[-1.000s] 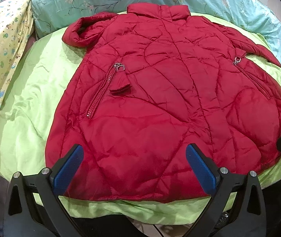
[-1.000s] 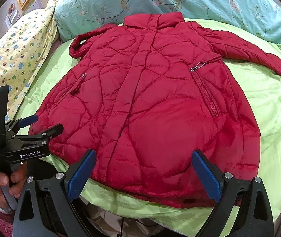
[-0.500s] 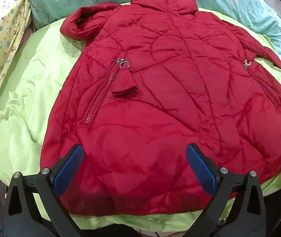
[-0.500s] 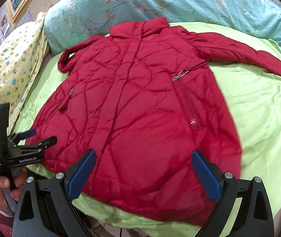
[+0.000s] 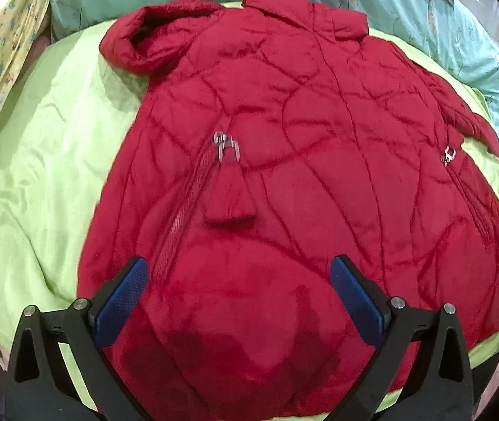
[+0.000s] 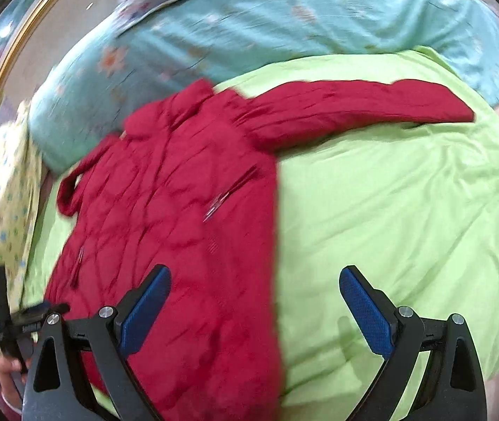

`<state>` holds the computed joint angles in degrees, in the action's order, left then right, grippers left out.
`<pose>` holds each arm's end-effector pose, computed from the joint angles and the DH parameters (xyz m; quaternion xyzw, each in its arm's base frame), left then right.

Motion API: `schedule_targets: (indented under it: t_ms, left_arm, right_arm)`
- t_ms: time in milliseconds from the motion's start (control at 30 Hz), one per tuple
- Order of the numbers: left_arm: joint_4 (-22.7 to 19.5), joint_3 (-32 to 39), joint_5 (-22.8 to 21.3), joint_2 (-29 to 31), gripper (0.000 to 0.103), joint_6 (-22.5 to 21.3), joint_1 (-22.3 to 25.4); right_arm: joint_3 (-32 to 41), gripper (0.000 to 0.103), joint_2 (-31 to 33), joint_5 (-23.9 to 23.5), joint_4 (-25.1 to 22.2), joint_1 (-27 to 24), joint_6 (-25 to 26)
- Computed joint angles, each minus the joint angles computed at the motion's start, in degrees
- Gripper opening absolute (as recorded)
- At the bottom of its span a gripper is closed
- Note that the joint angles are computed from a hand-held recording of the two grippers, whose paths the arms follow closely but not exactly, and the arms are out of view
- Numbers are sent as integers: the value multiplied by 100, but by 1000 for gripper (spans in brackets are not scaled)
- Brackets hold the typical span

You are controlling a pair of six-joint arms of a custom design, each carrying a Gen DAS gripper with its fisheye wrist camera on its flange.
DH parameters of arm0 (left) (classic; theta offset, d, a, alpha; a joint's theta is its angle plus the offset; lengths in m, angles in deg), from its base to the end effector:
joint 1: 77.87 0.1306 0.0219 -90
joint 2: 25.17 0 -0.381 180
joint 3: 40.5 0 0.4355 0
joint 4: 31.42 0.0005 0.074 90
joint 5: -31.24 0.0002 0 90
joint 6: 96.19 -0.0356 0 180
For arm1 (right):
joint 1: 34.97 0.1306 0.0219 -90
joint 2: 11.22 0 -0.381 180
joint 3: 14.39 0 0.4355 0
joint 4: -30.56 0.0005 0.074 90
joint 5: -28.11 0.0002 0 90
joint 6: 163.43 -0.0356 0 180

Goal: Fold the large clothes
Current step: 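Grasp the red jacket sleeve cuff with the right gripper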

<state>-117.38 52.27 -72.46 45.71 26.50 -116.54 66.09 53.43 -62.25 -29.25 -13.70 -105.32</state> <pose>0.2771 -0.2116 0.5552 0.0237 0.9676 -0.0355 0.2487 0.3323 0.1291 0.5175 0.0840 0.9166 0.1775 0.3483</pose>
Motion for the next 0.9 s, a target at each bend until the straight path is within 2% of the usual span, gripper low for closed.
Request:
schedule_targets:
  t_ms: [167, 267, 333, 400, 567, 667, 767, 900]
  left_arm:
    - [107, 314, -127, 342, 103, -301, 146]
    - [207, 441, -94, 489, 103, -388, 236]
    - [239, 529, -80, 594, 103, -419, 292]
    - [274, 591, -92, 679, 103, -494, 323]
    - [269, 682, -206, 871, 103, -573, 355]
    - [225, 705, -174, 959, 103, -563, 381]
    - [127, 750, -108, 1084, 103, -534, 433]
    - [259, 665, 66, 1078, 103, -579, 491]
  right_arm:
    - [-30, 96, 204, -666, 356, -1234, -194]
    - [46, 95, 456, -632, 489, -1748, -240]
    - [111, 89, 685, -691, 642, -2092, -307]
    - [201, 76, 920, -751, 736, -2334, -431]
    - [407, 61, 1435, -1185, 1154, -2805, -748]
    - [579, 57, 1784, -1497, 1361, -2941, -925]
    - [677, 47, 2072, -1764, 1557, -3012, -1236]
    - [849, 41, 2365, -1582, 1670, -3075, -1324]
